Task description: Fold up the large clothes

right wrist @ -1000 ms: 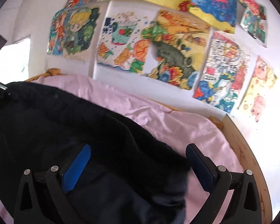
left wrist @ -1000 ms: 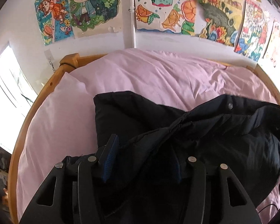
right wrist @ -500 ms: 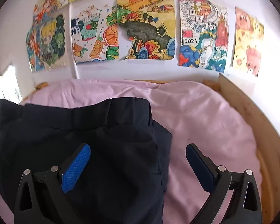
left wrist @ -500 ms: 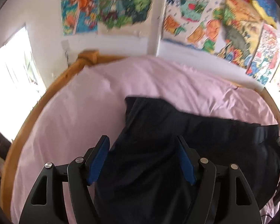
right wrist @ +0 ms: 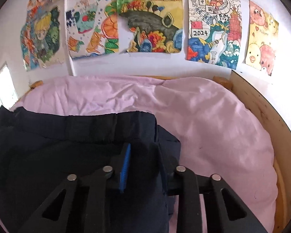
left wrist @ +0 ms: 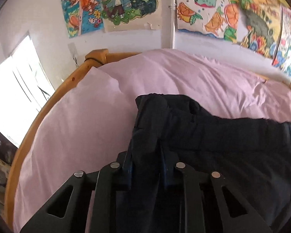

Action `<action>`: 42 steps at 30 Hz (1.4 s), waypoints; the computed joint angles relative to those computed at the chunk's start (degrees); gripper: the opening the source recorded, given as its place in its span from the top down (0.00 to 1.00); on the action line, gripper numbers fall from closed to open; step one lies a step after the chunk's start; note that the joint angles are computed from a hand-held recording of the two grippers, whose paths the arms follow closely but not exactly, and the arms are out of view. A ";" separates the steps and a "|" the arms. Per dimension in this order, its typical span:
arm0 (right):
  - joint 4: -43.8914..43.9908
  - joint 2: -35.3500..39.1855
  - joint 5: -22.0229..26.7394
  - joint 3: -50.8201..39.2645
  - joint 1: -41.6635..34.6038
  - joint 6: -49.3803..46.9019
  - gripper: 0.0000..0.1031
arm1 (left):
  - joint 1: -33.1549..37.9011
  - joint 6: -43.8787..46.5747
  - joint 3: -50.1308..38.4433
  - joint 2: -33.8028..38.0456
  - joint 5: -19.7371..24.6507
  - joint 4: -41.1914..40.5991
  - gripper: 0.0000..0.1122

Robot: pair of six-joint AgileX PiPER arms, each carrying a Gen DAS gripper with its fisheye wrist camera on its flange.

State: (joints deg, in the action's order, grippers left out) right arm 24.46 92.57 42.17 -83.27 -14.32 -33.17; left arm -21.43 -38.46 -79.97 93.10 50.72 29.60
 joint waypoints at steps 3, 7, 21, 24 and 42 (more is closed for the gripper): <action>-5.43 1.75 -1.62 0.25 1.70 3.44 0.78 | -0.96 -0.88 0.19 2.54 0.01 2.79 0.82; -8.07 2.43 -3.58 1.58 2.77 5.34 0.78 | -1.73 -4.59 1.53 2.71 -0.70 5.90 0.75; 7.65 -14.71 -7.34 14.20 5.95 -11.57 0.11 | -16.58 -17.04 6.74 -7.54 -7.62 9.46 0.26; 1.80 -13.52 -12.66 16.27 12.03 -8.98 0.11 | -19.47 -17.65 2.15 -0.27 -4.11 14.03 0.26; 1.51 3.07 -14.71 8.77 12.02 -4.45 0.00 | -12.05 -19.82 2.30 11.31 -15.41 17.82 0.23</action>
